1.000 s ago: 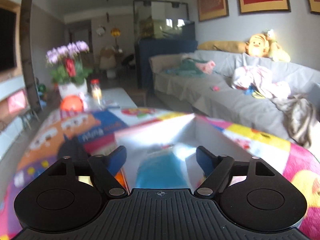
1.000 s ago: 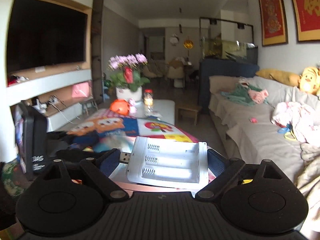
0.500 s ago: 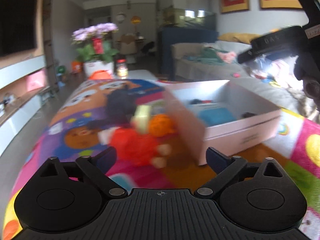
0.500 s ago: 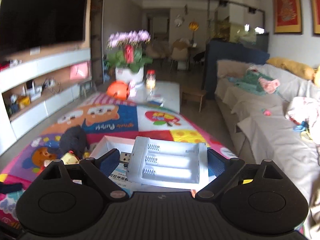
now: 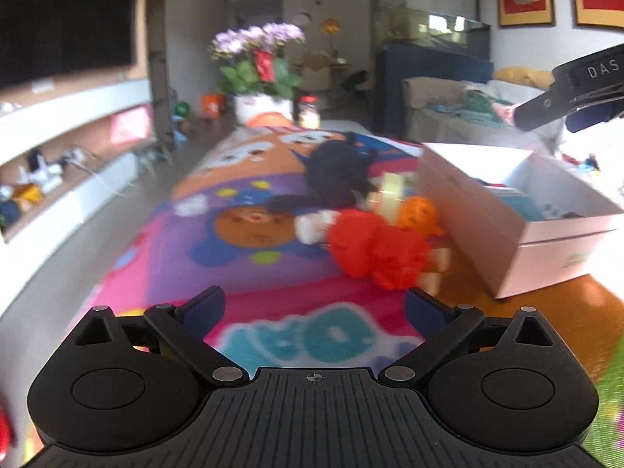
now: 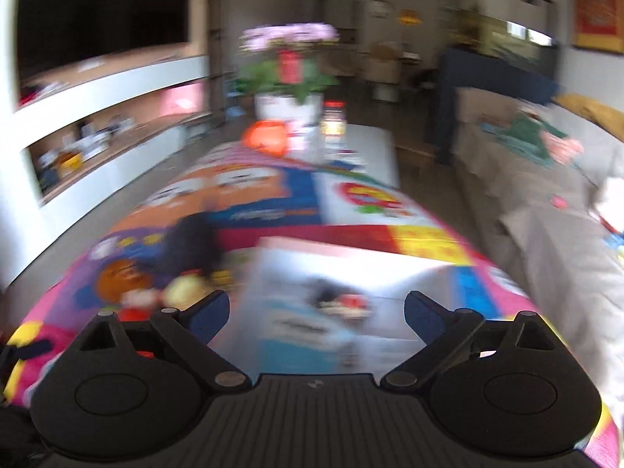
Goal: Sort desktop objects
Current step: 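Grasp the red toy figure with the right gripper and carry toward the box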
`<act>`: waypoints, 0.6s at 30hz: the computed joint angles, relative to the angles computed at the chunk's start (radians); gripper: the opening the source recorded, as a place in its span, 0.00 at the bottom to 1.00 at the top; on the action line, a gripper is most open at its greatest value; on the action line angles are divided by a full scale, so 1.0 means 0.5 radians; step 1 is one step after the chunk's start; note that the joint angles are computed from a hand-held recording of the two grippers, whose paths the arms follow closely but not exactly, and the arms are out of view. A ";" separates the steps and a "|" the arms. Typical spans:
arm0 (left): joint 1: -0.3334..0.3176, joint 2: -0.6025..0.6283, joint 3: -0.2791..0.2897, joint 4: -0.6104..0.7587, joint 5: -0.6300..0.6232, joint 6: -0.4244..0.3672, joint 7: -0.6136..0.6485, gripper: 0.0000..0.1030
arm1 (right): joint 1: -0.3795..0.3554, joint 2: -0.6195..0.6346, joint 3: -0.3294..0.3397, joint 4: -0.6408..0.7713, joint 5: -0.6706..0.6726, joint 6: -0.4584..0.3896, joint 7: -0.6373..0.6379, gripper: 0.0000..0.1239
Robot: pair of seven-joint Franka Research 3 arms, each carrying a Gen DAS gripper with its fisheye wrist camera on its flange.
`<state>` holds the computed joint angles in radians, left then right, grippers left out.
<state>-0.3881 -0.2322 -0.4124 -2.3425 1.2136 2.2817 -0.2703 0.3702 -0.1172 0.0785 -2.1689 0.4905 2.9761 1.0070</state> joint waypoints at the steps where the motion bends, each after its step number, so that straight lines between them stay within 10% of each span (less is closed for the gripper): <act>1: -0.002 -0.032 0.007 -0.027 -0.024 0.001 -0.011 0.98 | 0.063 0.000 -0.001 0.000 0.079 -0.022 -0.128 0.77; 6: 0.044 -0.184 0.005 -0.179 0.028 0.196 -0.168 0.98 | 0.196 0.096 0.107 0.021 0.069 -0.088 -0.385 0.62; 13: 0.051 -0.140 -0.025 -0.143 0.088 0.198 -0.097 0.98 | 0.210 0.415 0.148 0.279 -0.581 -0.278 0.206 0.42; 18: 0.064 -0.155 -0.014 -0.162 0.129 0.284 -0.118 0.98 | 0.144 0.276 0.175 0.198 -0.251 -0.420 -0.019 0.41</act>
<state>-0.3562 -0.3097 -0.4194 -2.4233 1.2779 2.4236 -0.3292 0.4421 0.0206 0.1663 -2.0700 0.3650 2.7659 0.9977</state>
